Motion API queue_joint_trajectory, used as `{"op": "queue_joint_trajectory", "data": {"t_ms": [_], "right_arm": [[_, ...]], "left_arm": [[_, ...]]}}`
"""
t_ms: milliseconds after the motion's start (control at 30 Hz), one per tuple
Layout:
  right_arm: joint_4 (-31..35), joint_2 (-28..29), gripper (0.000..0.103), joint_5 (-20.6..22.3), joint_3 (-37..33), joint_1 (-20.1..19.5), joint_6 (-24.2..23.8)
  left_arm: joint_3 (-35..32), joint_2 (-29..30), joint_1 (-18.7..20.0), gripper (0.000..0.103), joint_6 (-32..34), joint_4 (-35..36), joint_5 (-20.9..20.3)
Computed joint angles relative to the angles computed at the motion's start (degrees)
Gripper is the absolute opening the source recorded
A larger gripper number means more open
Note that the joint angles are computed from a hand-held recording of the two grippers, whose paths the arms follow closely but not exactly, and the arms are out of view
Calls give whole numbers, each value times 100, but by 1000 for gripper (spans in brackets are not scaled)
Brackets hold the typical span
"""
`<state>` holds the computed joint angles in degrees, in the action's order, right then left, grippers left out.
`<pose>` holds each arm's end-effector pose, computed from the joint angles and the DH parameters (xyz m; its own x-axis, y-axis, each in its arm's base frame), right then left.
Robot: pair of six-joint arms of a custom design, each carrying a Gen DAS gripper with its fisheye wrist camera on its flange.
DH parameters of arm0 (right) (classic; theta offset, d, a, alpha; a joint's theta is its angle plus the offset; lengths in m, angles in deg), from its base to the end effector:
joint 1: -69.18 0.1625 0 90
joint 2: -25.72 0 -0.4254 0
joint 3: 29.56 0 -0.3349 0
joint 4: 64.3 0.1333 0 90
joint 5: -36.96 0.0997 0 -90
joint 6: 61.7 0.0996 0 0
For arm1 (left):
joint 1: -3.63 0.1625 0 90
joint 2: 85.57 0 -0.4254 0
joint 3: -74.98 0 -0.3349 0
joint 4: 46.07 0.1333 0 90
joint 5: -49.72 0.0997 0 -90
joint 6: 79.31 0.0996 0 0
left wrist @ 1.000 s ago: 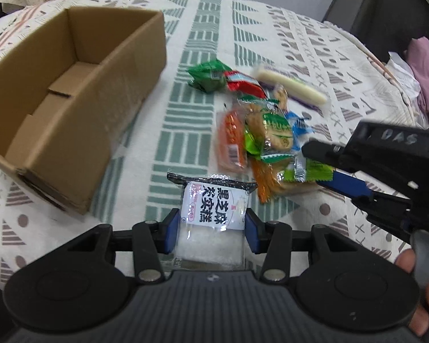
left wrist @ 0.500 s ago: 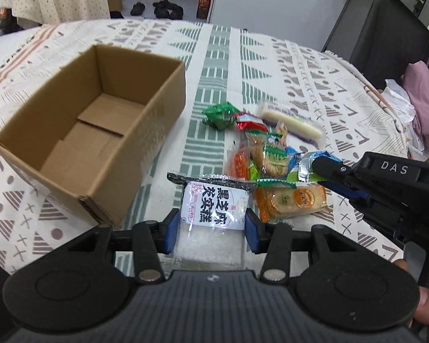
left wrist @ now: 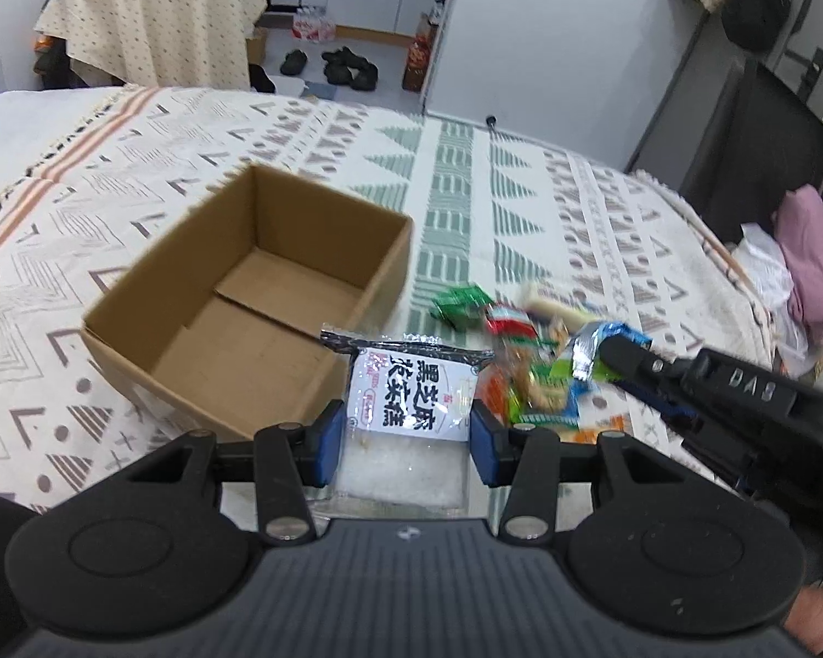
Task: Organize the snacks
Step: 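Carry both snacks over the cardboard box and open both tools to drop them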
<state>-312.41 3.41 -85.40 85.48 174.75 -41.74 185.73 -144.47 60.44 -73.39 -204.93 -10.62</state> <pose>0.2101 -0.4560 0.0451 -0.9258 0.3644 -0.1007 0.2172 0.2946 -0.9306 -0.1468 -0.5579 0.2098 -0.7482 0.4352 -0.5009 0.6039 0.7594 -0.2422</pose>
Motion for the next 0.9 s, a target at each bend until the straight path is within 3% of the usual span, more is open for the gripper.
{"op": "queue_joint_trajectory", "data": {"t_ms": [233, 600, 900], "right_arm": [[319, 121, 10, 390, -473, 112, -465], [884, 241, 10, 1110, -1014, 107, -651], [1554, 374, 10, 1232, -1447, 99, -703]], "left_arm": [[-317, -22, 129, 46, 85, -74, 123], [-952, 87, 413, 46, 382, 6, 188], [-1551, 372, 680, 46, 352, 240, 211]]}}
